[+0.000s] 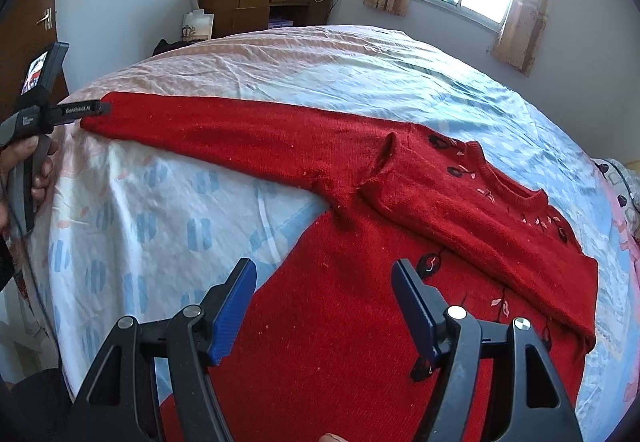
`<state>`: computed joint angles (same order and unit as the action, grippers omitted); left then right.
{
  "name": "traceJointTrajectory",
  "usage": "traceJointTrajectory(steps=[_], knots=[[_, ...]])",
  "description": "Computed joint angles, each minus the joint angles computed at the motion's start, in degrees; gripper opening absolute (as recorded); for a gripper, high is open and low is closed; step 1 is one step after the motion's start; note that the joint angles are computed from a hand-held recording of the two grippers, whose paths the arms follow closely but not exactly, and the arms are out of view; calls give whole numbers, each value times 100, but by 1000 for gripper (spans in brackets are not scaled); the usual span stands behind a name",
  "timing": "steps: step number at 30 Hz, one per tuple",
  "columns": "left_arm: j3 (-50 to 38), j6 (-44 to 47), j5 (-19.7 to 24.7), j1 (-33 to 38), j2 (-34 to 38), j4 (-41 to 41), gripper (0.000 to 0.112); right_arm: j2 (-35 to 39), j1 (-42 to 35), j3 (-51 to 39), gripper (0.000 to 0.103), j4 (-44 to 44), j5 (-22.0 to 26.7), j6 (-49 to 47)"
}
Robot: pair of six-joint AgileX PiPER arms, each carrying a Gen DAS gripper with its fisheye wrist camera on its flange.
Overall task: Fold small clothes
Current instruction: 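Grasp the other sleeve cuff with the left tool, then lift the cuff with the left tool and fold the sleeve across the body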
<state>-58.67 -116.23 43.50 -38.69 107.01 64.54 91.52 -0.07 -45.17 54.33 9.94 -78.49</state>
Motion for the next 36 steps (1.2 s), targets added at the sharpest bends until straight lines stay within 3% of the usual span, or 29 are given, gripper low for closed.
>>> traceJointTrajectory(steps=[7, 9, 10, 11, 25, 36], knots=[[-228, 5, -316, 112, 200, 189, 69, -56, -82, 121, 71, 548, 38, -539], [-427, 318, -261, 97, 340, 15, 55, -73, -105, 140, 71, 689, 56, -658], [-471, 425, -241, 94, 359, -20, 39, -91, -132, 155, 71, 782, 77, -743], [-506, 506, -229, 83, 373, -29, 12, -101, -149, 160, 71, 811, 92, -771], [-929, 1174, 363, -292, -179, -179, 10, -409, -887, 243, 71, 1296, 614, -1356], [-2052, 1662, 334, -629, -198, -377, 10, -617, -1743, 250, 71, 1096, 1001, -1499]])
